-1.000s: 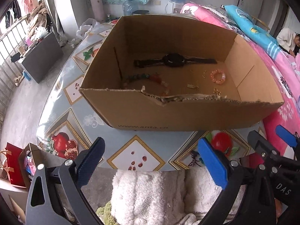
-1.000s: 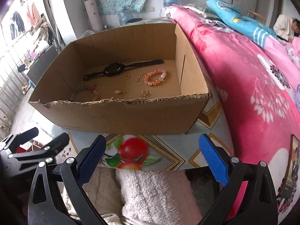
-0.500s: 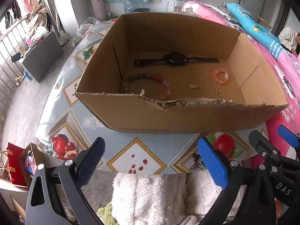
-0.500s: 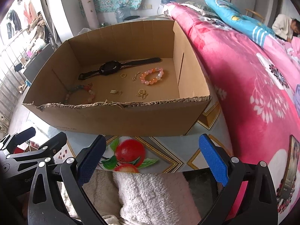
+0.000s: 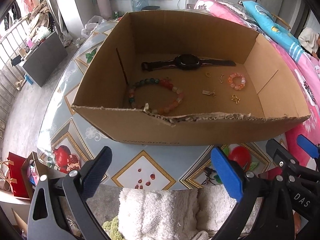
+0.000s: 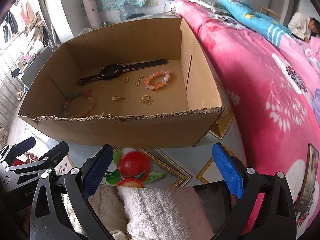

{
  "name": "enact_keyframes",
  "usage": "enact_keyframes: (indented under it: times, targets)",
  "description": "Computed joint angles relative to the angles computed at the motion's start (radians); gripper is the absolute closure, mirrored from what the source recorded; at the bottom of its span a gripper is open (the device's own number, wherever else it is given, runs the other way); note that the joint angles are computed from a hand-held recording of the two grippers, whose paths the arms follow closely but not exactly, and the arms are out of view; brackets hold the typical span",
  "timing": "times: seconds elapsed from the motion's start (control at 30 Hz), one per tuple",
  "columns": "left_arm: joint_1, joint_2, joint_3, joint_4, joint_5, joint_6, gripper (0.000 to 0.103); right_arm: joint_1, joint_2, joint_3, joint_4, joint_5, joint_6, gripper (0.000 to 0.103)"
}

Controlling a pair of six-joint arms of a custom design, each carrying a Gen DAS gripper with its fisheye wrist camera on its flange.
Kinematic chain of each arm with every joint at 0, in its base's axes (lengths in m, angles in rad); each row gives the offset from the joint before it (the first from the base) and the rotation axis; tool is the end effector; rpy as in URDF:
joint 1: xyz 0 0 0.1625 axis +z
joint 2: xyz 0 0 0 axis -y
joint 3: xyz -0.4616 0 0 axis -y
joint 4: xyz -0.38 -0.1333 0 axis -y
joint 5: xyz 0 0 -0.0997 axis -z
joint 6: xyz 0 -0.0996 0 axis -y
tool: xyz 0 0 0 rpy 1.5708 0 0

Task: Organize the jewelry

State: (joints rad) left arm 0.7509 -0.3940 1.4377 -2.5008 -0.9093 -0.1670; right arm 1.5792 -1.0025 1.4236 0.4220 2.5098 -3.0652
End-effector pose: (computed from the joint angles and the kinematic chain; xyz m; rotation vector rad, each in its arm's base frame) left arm -0.3846 -0.6249 -0.0781 0.8456 2.3456 -0.2805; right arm 0.0576 -0.5594 0.2860 -0.4767 -2.0846 0.8440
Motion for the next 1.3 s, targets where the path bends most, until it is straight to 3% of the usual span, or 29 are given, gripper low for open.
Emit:
enact_keyframes:
  times: [1.3]
  targets:
    - [0.013,0.014,-0.040,0.065,-0.007,-0.024,0.006,-0.005,0.019,-0.028,0.052,0.001,0.033,0.008]
